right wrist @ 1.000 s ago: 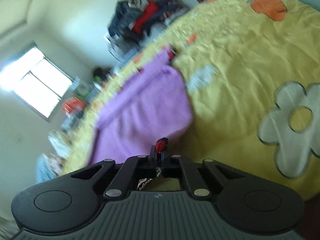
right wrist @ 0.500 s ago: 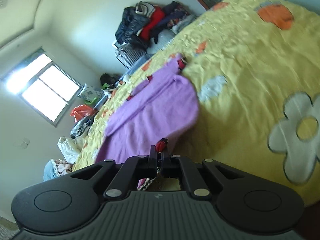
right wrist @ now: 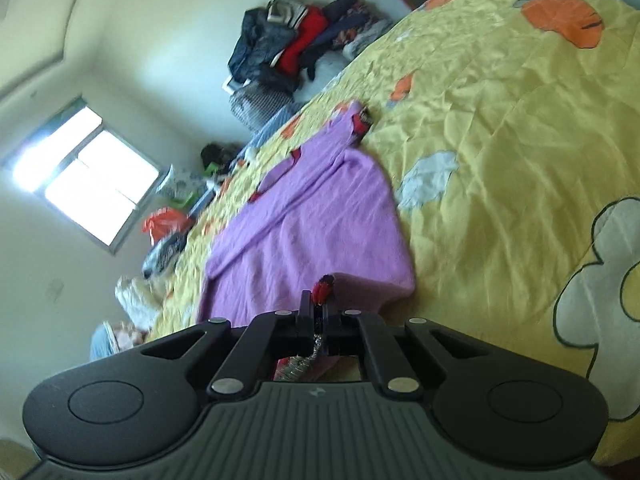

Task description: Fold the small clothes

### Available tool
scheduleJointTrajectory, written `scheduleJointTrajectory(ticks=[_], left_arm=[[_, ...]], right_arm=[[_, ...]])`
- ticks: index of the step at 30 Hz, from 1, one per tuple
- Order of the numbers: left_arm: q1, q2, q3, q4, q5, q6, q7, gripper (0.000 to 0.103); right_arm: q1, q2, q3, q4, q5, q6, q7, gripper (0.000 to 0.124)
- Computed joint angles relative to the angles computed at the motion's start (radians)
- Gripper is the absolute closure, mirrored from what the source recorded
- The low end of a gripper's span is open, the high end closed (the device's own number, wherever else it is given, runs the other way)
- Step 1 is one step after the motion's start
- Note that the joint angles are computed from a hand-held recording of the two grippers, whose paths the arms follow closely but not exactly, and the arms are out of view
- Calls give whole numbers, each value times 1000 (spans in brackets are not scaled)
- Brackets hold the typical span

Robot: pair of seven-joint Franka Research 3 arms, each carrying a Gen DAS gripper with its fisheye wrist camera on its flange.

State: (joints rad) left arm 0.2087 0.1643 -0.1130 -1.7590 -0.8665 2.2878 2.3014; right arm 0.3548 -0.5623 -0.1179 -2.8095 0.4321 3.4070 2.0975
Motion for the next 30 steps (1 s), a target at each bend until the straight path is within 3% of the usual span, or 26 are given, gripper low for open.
scheduleJointTrajectory(ticks=[1,2,3,5,9,12,14,15,16,18,20,23,27,30], left_arm=[[-21,-34,-7,-61,43,101,75,29],[-33,-58,-13,-105,53,155,148,31],[-39,-64,-14,-122,53,160,202,31],[-63,-77,-14,-163,76,213,235,31],[-89,-94,-8,-205,65,195,281,29],[-87,-43,-3,-180,40,145,240,31],[-72,-8,-4,-154,6,97,198,63],[-73,12,-1,-135,46,86,134,97],[-72,12,-5,-141,62,102,108,100],[-55,9,-12,-150,50,108,127,100],[-24,26,-7,-121,18,33,92,101],[44,51,-3,-64,-144,-107,39,100],[102,104,-7,18,-341,-213,-60,101],[121,148,-22,79,-453,-219,-140,101]], right_arm=[[38,0,-35,-6,-10,18,4,121],[50,1,-47,-8,-15,17,7,121],[36,3,-33,-7,-12,5,10,121],[79,4,-77,-12,-24,23,19,120],[78,-1,-74,-13,-33,14,27,120],[96,1,-93,-12,-45,14,29,120],[101,1,-96,-12,-50,17,31,120],[92,1,-88,-12,-49,14,30,120],[88,-1,-82,-13,-49,13,30,120],[90,-4,-83,-18,-52,22,30,120],[70,1,-60,-22,-48,46,31,120],[42,8,-24,-32,-43,109,49,120],[135,38,-154,-29,-145,230,152,120],[187,83,-253,-6,-237,297,263,120]])
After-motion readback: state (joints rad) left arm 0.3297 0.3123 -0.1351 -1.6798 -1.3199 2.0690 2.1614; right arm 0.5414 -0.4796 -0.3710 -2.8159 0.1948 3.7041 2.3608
